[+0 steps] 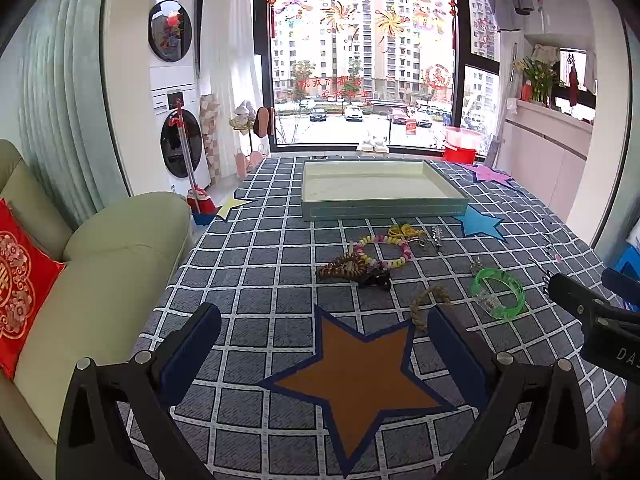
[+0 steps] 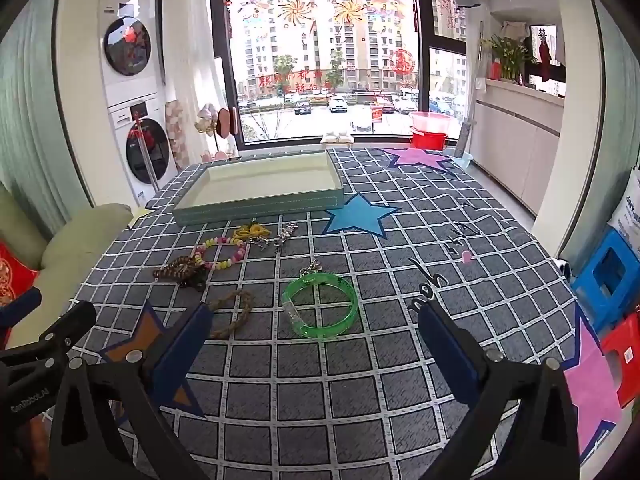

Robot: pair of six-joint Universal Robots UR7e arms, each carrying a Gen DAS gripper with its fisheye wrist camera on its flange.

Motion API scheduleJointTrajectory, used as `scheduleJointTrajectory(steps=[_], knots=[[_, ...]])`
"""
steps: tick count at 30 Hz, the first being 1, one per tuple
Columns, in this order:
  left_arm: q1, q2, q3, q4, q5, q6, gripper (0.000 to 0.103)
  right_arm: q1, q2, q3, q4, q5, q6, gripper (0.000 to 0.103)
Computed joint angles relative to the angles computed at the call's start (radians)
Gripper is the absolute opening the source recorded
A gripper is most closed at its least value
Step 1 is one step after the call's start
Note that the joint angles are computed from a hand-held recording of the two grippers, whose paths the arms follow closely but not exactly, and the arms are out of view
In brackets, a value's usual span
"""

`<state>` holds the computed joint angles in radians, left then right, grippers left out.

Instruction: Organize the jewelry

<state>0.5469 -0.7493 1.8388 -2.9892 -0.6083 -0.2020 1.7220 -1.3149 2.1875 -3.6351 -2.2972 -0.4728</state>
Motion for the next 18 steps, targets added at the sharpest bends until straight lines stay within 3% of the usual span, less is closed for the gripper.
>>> scheduleJointTrajectory(steps=[18], knots=[[0.019,0.01,-0.021,0.035,-0.011,-0.032,0.103,-0.036,0.013,-0.022,0.035,0.047,0.002,0.103]])
